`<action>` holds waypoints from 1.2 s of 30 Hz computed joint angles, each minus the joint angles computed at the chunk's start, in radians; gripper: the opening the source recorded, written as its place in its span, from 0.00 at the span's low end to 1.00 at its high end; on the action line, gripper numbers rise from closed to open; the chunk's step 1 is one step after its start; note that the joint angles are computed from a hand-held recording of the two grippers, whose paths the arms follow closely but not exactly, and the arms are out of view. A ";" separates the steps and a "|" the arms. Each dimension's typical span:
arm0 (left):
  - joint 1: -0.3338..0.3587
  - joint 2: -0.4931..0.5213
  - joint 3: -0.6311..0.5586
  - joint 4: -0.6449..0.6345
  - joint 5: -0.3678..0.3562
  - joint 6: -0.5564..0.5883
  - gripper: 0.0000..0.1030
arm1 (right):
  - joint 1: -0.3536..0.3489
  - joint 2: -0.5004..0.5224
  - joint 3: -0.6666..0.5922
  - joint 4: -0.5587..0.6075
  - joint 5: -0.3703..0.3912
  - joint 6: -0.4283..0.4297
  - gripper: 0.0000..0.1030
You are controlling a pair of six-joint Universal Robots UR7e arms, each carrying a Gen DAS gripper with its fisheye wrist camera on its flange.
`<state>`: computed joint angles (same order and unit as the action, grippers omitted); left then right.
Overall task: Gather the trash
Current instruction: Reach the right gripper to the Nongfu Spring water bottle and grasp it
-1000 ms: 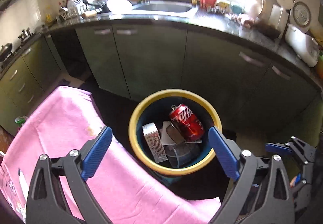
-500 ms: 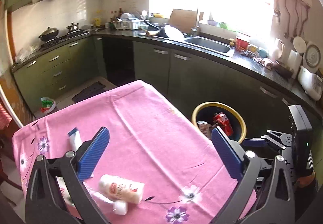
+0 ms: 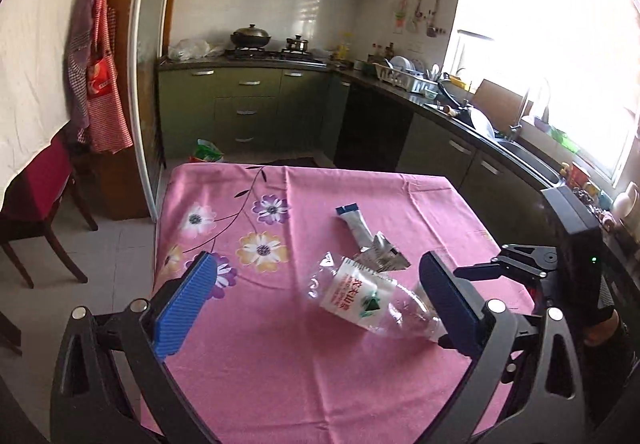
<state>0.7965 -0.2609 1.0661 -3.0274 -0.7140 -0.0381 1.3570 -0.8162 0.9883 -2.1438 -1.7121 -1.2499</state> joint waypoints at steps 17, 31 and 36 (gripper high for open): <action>0.018 -0.037 0.099 -0.082 -0.014 -0.042 0.94 | 0.059 0.223 -0.178 -0.035 -0.228 -0.043 0.81; 0.015 -0.042 0.111 -0.086 -0.013 -0.027 0.94 | 0.083 0.380 -0.487 0.238 -0.274 -0.106 0.81; 0.015 -0.041 0.110 -0.076 -0.016 -0.031 0.94 | 0.094 0.390 -0.496 0.261 -0.325 -0.102 0.69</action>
<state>0.8117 -0.3022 1.1759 -3.1030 -0.7303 -0.0688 1.4511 -0.4264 0.4922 -1.8824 -2.0371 -1.3523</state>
